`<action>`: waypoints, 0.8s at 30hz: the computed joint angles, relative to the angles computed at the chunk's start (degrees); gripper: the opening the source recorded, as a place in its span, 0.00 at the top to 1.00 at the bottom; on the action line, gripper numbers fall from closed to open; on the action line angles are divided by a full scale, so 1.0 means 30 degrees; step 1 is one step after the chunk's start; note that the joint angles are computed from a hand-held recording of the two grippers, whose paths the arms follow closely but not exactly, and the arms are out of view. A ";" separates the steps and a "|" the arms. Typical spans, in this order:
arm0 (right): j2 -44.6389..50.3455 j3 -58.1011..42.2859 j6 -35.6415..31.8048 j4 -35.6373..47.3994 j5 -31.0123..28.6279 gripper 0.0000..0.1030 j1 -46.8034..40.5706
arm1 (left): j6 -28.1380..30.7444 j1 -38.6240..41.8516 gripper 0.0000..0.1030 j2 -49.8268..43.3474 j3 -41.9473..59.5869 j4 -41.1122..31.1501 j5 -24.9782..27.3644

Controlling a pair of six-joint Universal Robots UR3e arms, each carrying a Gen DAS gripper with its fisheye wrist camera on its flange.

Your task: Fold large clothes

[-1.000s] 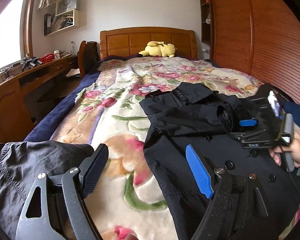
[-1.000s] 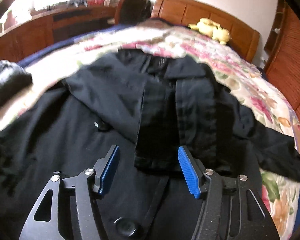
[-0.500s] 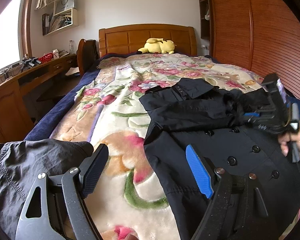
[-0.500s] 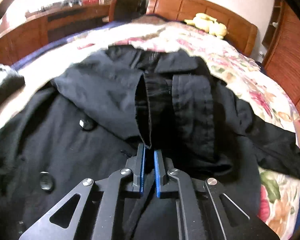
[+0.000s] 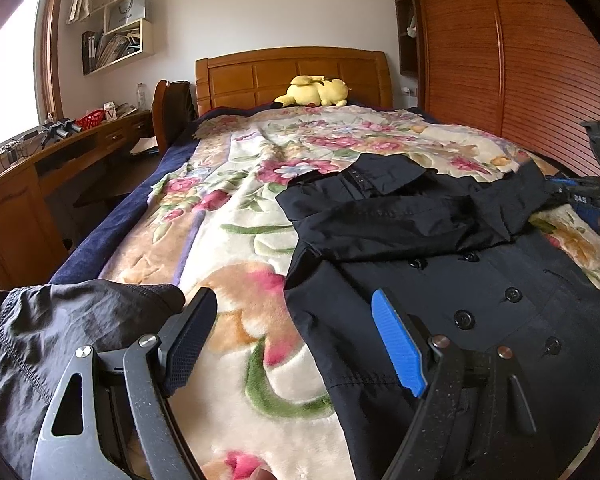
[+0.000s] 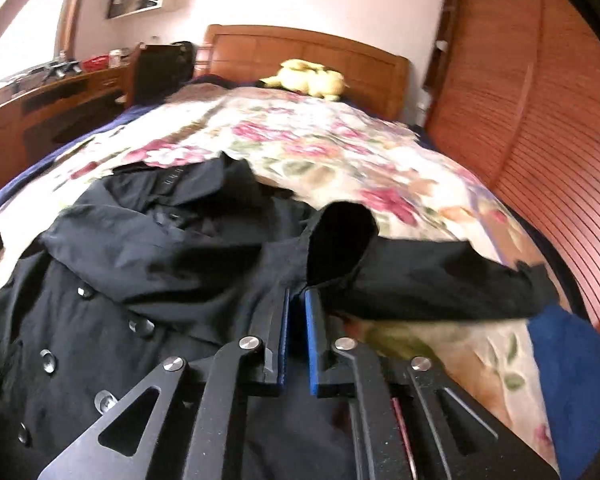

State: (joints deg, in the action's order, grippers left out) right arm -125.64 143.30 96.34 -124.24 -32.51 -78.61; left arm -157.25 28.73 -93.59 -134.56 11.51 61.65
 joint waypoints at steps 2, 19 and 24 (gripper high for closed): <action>0.0247 0.0102 -0.0577 0.0458 -0.0053 0.57 -0.0544 | -0.0091 -0.0078 0.22 -0.0047 0.0018 0.0053 0.0129; 0.4933 -0.2101 -0.3248 0.1817 -0.0681 0.43 -0.1846 | -0.1463 -0.0289 0.22 0.2777 -0.1431 0.0131 -0.1668; 0.4436 -0.2385 -0.6197 0.4649 -0.0534 0.43 -0.2760 | -0.3197 -0.2345 0.22 0.1882 -0.0619 0.1357 -0.0365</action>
State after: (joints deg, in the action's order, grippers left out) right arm -112.33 136.14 77.75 -110.29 -34.12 -86.89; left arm -166.84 21.69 -87.95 -136.42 15.58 60.55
